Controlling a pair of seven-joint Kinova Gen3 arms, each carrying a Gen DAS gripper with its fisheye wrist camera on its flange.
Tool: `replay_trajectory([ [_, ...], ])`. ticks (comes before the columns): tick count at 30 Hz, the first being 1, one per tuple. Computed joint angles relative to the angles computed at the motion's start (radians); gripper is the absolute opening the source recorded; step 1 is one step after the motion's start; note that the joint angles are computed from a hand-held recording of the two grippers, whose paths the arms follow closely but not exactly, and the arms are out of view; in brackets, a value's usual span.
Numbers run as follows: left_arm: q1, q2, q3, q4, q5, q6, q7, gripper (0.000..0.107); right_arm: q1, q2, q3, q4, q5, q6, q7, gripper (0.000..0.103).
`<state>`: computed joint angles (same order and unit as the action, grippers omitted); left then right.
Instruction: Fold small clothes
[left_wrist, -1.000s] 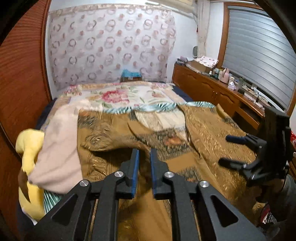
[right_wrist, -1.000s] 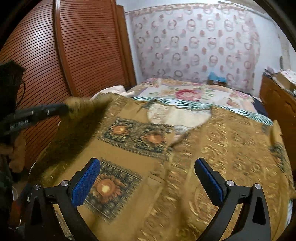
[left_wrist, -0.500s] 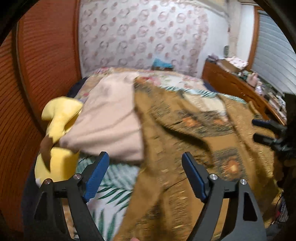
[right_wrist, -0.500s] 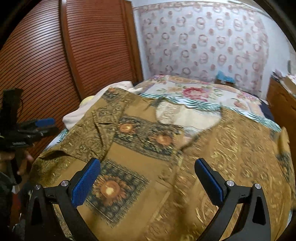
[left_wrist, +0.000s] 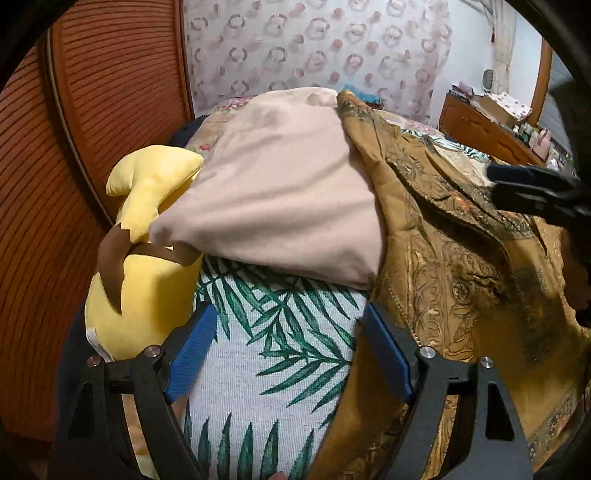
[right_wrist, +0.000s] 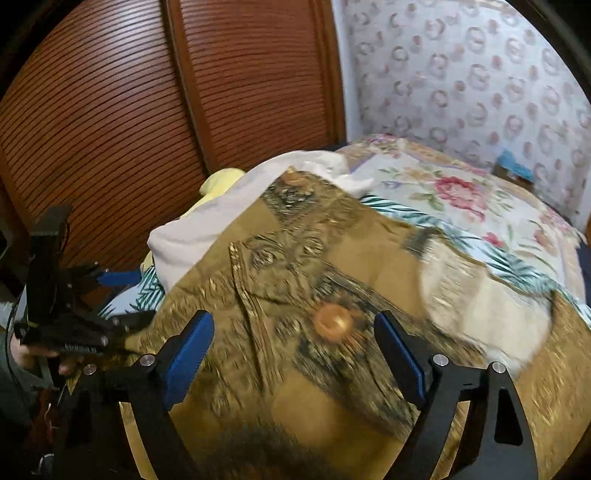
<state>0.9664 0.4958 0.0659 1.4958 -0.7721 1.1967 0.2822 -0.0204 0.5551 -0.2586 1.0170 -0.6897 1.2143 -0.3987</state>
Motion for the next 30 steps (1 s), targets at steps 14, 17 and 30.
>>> replay_trajectory([
  [14, 0.0, 0.007, -0.002, -0.011, 0.003, 0.003, -0.012, 0.09, -0.179, 0.051, 0.011, -0.013, 0.209, -0.219, -0.12, 0.078],
  [17, 0.0, 0.007, -0.003, -0.01, 0.003, 0.002, -0.011, 0.09, -0.189, 0.021, 0.096, 0.032, 0.168, -0.325, -0.146, 0.074],
  [30, 0.001, 0.005, -0.003, -0.008, 0.0, 0.001, -0.012, 0.09, 0.121, -0.011, -0.076, 0.152, 0.033, -0.302, -0.062, 0.074],
])
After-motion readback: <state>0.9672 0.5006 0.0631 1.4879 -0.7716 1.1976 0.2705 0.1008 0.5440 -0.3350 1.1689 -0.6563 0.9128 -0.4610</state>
